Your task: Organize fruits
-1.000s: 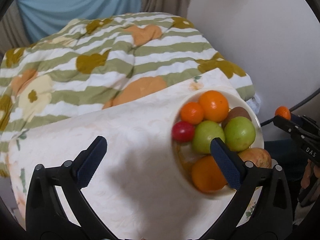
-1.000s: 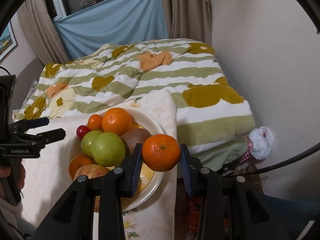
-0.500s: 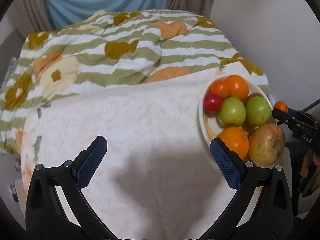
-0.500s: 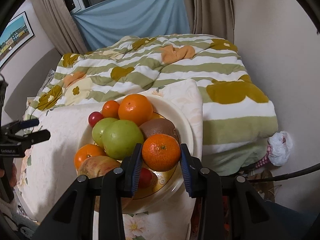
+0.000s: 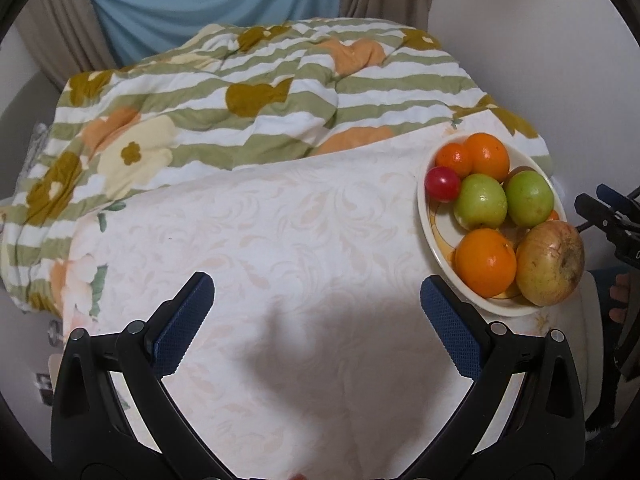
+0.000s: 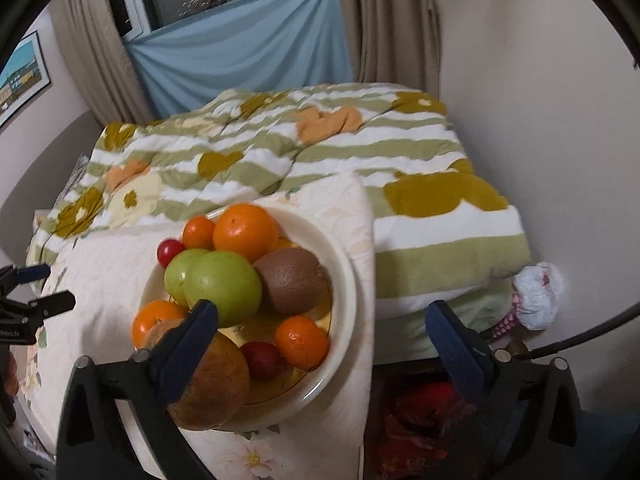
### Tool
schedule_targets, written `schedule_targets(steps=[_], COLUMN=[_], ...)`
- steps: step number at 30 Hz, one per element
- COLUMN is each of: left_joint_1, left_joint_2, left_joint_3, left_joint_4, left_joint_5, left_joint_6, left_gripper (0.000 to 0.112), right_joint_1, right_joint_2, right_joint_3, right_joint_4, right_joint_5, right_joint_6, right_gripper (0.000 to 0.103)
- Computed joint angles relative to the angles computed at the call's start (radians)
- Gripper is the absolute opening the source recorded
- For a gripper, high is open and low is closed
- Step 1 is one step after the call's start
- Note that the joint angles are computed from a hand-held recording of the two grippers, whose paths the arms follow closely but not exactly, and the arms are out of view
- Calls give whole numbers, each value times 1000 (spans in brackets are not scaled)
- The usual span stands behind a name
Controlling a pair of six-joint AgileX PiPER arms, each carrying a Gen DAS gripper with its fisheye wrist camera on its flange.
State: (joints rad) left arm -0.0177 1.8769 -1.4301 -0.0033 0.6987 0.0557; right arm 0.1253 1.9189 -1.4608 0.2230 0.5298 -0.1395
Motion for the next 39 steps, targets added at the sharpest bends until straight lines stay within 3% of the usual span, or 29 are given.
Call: schedule_targets(steps=[7, 12, 17, 27, 39], left_joint_1=[44, 100, 186, 400, 572], left_joint_2=[-122, -259, -419, -651, -728], left_joint_3=[63, 134, 214, 330, 354], left_joint_4=[-55, -99, -165, -328, -469], left_joint_5=[-14, -12, -5, 52, 142], left_joint_6=[96, 151, 198, 383, 571], left_gripper=[103, 103, 103, 103, 103], right_joint_1=[79, 167, 284, 532, 712], right_joint_2=[-124, -213, -266, -329, -349], right_joint_3=[57, 69, 16, -24, -6], right_joint_4=[-237, -398, -494, -654, -848], right_joint_5=[-3, 61, 180, 286, 397], right_joint_6=[251, 445, 577, 800, 1019], right_gripper=[103, 103, 103, 103, 103])
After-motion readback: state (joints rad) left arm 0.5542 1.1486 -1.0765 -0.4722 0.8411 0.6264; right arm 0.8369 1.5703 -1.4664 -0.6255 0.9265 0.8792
